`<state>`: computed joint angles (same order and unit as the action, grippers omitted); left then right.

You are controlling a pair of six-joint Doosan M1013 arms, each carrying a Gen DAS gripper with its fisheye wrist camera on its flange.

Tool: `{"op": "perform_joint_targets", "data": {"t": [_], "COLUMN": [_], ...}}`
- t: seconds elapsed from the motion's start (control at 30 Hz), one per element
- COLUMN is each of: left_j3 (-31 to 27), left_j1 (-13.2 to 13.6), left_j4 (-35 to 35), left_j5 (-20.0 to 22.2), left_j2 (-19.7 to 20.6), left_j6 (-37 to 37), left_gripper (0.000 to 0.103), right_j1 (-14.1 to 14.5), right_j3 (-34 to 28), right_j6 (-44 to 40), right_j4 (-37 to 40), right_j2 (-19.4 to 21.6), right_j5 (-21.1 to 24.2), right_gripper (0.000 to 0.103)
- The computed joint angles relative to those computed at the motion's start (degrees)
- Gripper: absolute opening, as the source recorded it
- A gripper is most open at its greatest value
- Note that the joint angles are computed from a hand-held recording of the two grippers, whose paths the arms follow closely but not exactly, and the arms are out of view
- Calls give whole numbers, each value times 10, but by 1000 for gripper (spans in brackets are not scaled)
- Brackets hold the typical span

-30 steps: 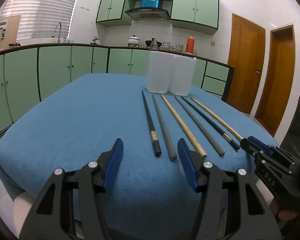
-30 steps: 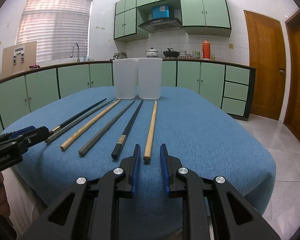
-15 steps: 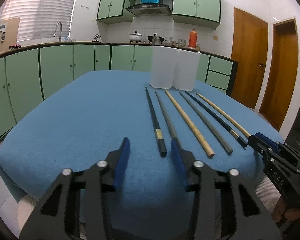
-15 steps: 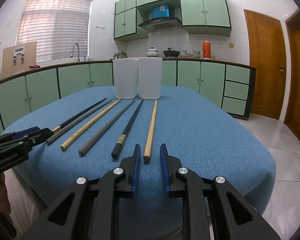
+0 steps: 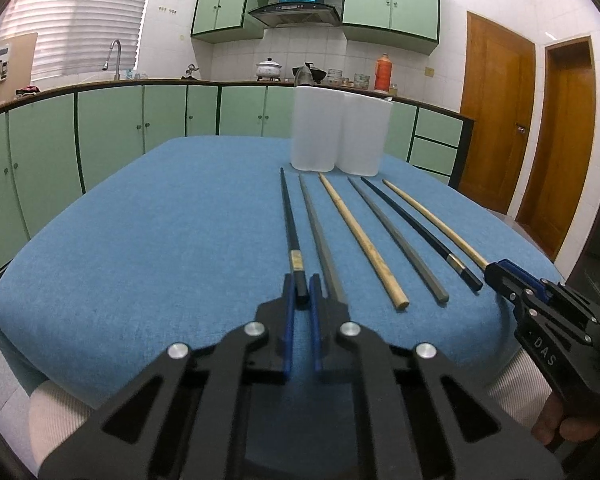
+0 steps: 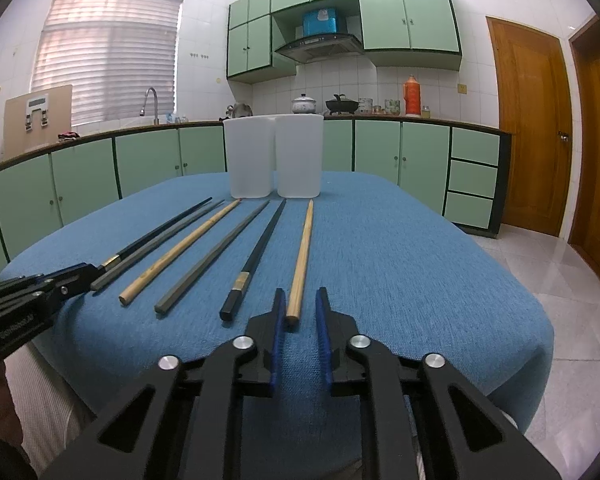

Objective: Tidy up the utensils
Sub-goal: 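Grasp the plain wooden chopstick with the right tool while the left tool holds its chopstick, then carry both chopsticks over the white holder and lower them into it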

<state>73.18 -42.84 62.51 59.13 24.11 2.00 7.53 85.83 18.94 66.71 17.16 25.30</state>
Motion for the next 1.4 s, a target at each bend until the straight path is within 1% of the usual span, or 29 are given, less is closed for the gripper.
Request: {"op": "perform_joint_targets", "data": {"t": [0.07,0.17,0.5,0.77,0.9,1.0,1.13,1.23,1.4], "left_j3": [-1,-3,-20,-54,-78,-98,-126,-146,-177], "left_j1": [0,-3,-13,-8,-4,0,8,17,33], "left_j4": [0,10,71,114,126,125,117,93,48], "left_j5": [2,6,26,22,22,14,0,-17,-39], "left_j2": [0,-1,-5,-6,-1,3,11,15,21], "left_j6": [-1,-2,-3,13,38,57,92,121,167], "left_gripper": [6,6,6,6,6,6,6,6,6], "right_j1": [-1,-2,-9,-22,-27,-29,-32,-33,-32], "right_j3": [-3,-5,-17,-59,-90,-115,-159,-200,-259], "right_j6": [6,7,-54,-48,-40,-21,37,81,128], "right_j4": [-5,-5,65,98,102,91,50,17,-41], "right_j2": [1,0,-9,-4,2,9,25,39,59], "right_j5": [6,9,16,57,75,92,119,142,167], "right_gripper": [8,8,7,7,7,7,7,7,7]}}
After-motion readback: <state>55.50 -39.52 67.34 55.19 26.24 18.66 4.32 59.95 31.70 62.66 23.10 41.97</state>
